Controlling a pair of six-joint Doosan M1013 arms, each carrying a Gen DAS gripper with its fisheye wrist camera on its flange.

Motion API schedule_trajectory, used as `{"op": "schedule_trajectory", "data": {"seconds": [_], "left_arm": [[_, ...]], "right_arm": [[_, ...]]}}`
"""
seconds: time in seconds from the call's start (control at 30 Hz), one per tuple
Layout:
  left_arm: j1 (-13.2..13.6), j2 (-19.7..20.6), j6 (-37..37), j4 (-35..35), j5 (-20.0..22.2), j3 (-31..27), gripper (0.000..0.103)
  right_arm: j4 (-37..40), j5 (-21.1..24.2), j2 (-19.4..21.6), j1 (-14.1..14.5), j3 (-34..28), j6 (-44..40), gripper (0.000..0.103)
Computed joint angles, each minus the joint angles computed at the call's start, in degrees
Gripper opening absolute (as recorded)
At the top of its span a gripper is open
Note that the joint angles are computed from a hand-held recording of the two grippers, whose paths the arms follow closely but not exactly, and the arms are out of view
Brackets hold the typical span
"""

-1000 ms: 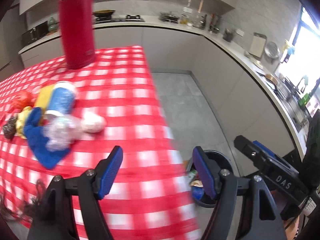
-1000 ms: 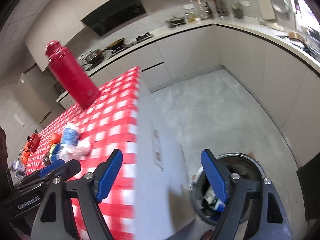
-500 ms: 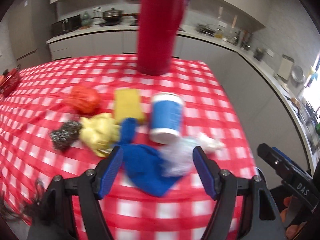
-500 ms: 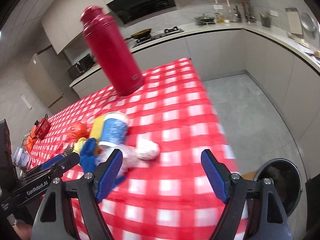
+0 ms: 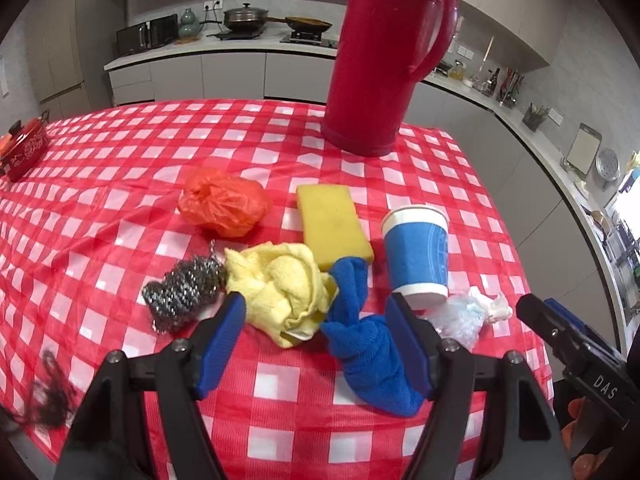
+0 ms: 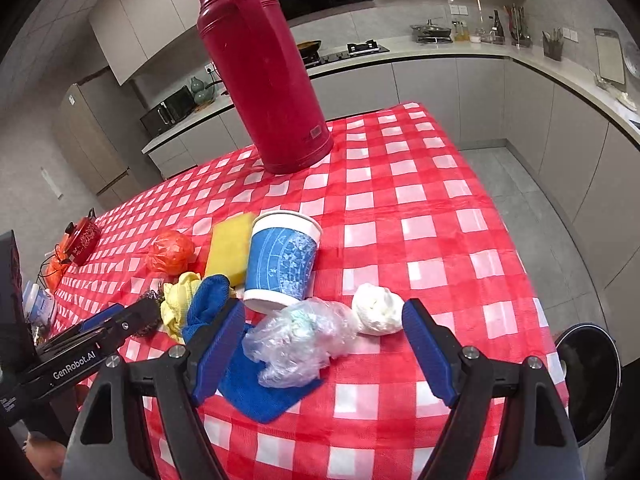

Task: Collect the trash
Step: 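Return both tools to the table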

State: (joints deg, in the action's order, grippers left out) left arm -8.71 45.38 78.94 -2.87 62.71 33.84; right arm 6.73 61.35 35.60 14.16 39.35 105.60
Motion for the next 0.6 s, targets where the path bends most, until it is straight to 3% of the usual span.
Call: {"op": "schedule_trajectory", "data": {"seconds": [0.6], "left_arm": [[0.44,-0.67,-0.14,-0.70,0.45,3.73,0.074]], "right_arm": [[2.84,3.34,3.08,0.89,-0.77,-2.43,0.082]]}}
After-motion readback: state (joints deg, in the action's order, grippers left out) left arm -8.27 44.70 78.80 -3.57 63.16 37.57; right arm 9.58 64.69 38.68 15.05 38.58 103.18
